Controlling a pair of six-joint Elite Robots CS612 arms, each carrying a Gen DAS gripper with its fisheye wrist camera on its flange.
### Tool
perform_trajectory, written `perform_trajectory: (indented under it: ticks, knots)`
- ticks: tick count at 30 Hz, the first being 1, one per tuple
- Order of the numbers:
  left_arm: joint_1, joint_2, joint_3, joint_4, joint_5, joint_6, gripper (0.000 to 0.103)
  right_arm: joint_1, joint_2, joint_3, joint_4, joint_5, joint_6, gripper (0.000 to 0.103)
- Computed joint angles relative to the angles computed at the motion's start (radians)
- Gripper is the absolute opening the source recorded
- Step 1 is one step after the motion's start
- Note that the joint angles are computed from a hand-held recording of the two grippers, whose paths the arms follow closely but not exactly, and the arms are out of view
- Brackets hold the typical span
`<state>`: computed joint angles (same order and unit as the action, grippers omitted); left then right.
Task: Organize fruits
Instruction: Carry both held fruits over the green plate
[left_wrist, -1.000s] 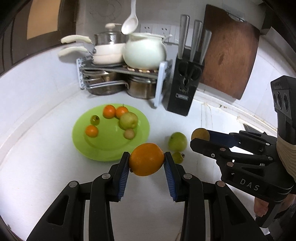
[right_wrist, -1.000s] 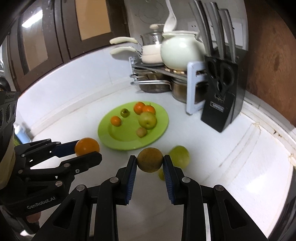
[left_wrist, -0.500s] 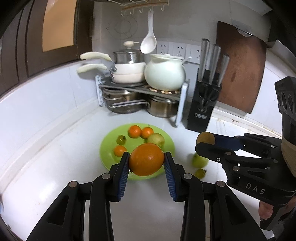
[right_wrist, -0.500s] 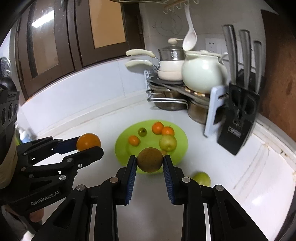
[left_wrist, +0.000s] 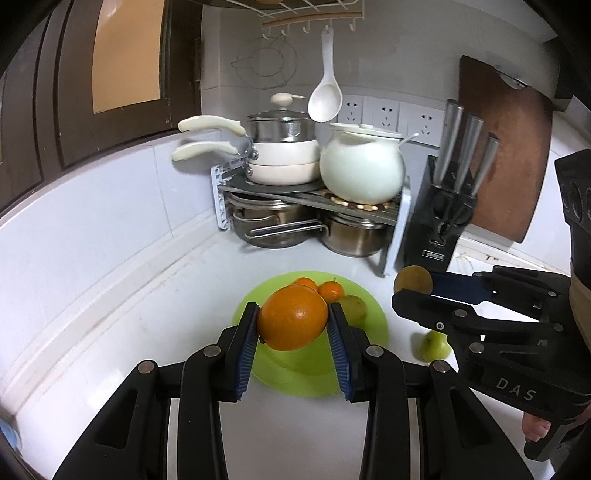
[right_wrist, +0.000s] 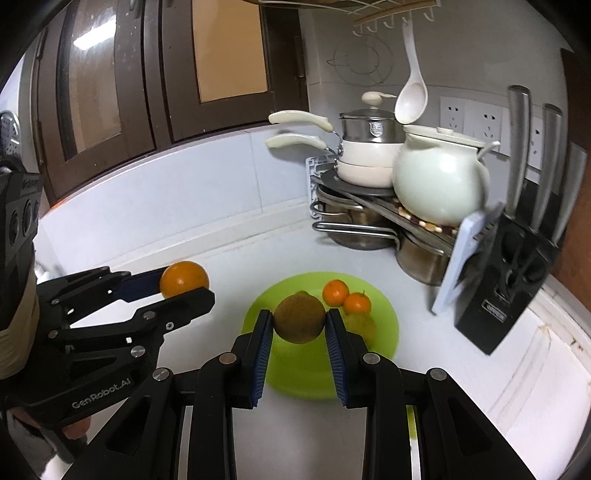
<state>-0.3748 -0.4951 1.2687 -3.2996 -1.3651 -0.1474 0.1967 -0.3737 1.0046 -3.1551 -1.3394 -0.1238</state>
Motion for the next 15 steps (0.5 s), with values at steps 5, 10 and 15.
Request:
perform_trajectory:
  ticks: [5, 10, 15]
  knots:
    - [0.011, 0.021, -0.043, 0.041, 0.0, -0.006, 0.037, 0.003, 0.03, -0.069, 0.047, -0.009, -0.015, 0.03]
    - [0.022, 0.049, -0.096, 0.099, -0.006, -0.02, 0.037, 0.007, 0.064, -0.146, 0.107, -0.019, -0.026, 0.03]
    - [0.033, 0.081, -0.159, 0.163, -0.009, -0.021, 0.037, 0.009, 0.109, -0.239, 0.189, -0.022, -0.031, 0.03]
